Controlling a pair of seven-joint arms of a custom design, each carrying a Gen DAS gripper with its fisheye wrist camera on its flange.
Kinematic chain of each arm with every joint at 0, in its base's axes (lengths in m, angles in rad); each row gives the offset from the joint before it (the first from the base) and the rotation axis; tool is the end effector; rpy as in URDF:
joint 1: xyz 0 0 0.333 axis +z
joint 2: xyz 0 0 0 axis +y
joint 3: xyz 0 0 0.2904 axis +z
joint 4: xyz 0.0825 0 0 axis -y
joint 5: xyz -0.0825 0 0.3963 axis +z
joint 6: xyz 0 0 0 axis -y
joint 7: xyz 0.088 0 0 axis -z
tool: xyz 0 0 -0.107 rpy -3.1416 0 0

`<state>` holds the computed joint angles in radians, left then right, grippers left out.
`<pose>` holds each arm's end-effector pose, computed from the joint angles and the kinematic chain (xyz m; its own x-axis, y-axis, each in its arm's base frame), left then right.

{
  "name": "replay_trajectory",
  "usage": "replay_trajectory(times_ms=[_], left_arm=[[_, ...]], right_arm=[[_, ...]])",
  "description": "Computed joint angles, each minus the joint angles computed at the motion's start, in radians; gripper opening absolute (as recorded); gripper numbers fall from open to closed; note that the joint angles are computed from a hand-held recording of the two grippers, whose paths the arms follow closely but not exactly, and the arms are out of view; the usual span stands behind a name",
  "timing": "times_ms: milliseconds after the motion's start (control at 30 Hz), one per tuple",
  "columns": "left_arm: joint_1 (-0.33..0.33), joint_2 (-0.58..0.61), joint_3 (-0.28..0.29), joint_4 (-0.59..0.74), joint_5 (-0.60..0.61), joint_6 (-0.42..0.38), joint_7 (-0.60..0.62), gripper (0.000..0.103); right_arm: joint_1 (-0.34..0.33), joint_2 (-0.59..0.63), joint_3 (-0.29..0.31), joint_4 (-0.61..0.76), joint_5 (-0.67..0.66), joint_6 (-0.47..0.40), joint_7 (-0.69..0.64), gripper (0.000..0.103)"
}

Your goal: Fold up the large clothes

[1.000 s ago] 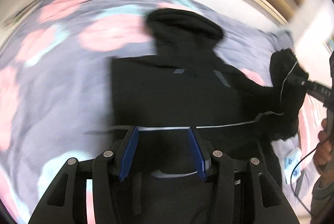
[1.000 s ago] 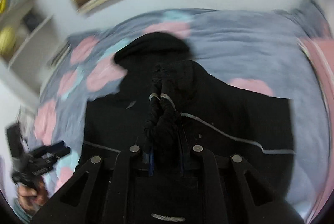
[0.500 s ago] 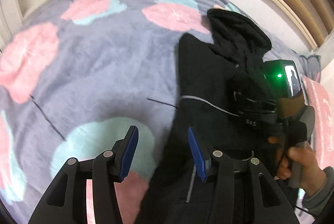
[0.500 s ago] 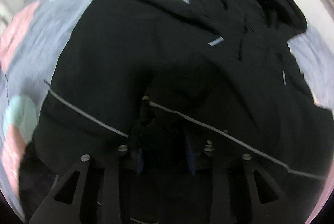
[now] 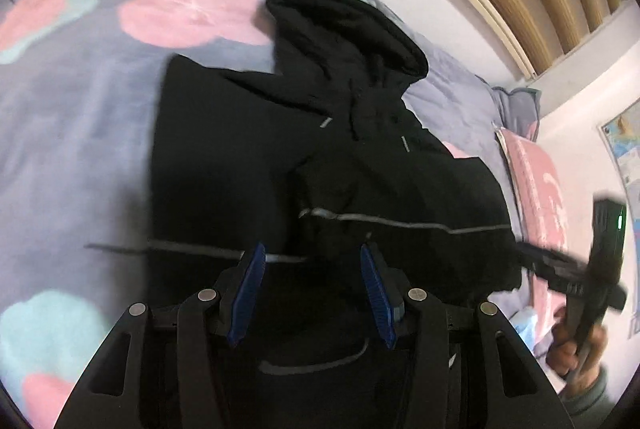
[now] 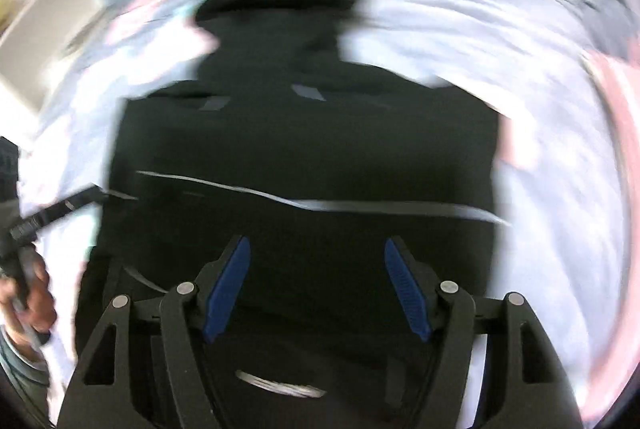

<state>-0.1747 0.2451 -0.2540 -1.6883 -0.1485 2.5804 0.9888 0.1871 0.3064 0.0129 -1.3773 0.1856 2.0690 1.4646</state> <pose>0.6292 -0.2678 0.5035 0.1374 -0.8602 0.4911 -0.8518 -0.3557 -0.3847 0.6758 0.1454 0.5572 0.2712 -0.9512 -0.1472 -0.9015 -0.1975 -0.3851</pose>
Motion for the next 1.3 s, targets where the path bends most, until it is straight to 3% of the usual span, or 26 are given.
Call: replay_trajectory(times_ms=[67, 267, 300, 367, 467, 633, 733, 867, 967, 1000, 1067, 1133, 1233, 1300], left_arm=[[-0.005, 0.085, 0.001, 0.092, 0.005, -0.039, -0.006, 0.051], [-0.027, 0.305, -0.014, 0.354, 0.042, -0.171, -0.003, 0.050], [-0.037, 0.340, -0.008, 0.401, 0.054, -0.200, -0.016, 0.045], [-0.047, 0.362, -0.005, 0.421, 0.067, -0.182, -0.025, 0.026], [-0.059, 0.297, 0.012, 0.355, 0.102, -0.120, -0.069, 0.019], [-0.048, 0.055, 0.052, 0.131, 0.185, -0.045, -0.172, 0.019], [0.025, -0.011, 0.023, 0.032, 0.060, -0.059, -0.091, 0.022], [0.043, 0.039, 0.018, -0.002, -0.002, -0.125, -0.054, 0.023], [0.042, 0.051, 0.014, -0.050, -0.021, -0.033, -0.061, 0.024], [0.049, 0.050, 0.009, -0.056, -0.041, -0.023, -0.058, 0.025], [0.070, 0.029, 0.001, -0.049, -0.088, -0.073, -0.059, 0.024], [0.039, -0.009, 0.029, -0.015, 0.024, -0.136, -0.090, 0.026], [-0.013, -0.040, 0.060, 0.068, 0.246, -0.260, -0.122, 0.035], [-0.049, -0.052, 0.075, 0.124, 0.398, -0.343, -0.176, 0.048]], right_arm=[[-0.025, -0.052, -0.025, -0.078, -0.003, 0.017, 0.019, 0.072], [-0.055, -0.093, -0.055, -0.123, -0.096, 0.019, 0.080, 0.072], [-0.059, -0.099, -0.053, -0.131, -0.095, 0.021, 0.078, 0.072], [-0.061, -0.084, -0.049, -0.113, -0.103, 0.017, 0.084, 0.072], [-0.056, -0.055, -0.045, -0.076, -0.118, 0.009, 0.099, 0.072], [-0.046, -0.014, -0.034, -0.032, -0.106, 0.029, 0.092, 0.072], [-0.023, 0.048, -0.032, 0.024, -0.128, 0.039, 0.101, 0.072], [0.024, 0.211, -0.038, 0.174, -0.185, -0.027, 0.114, 0.073], [0.047, 0.277, -0.058, 0.210, -0.219, -0.049, 0.149, 0.091], [0.025, 0.286, -0.049, 0.210, -0.175, -0.049, 0.165, 0.100], [-0.050, 0.321, -0.016, 0.249, -0.028, -0.104, 0.196, 0.103], [-0.107, 0.324, 0.006, 0.257, 0.082, -0.143, 0.209, 0.102], [-0.093, 0.204, -0.016, 0.130, 0.053, -0.060, 0.163, 0.101], [-0.076, 0.113, -0.022, 0.041, 0.029, 0.017, 0.135, 0.101]])
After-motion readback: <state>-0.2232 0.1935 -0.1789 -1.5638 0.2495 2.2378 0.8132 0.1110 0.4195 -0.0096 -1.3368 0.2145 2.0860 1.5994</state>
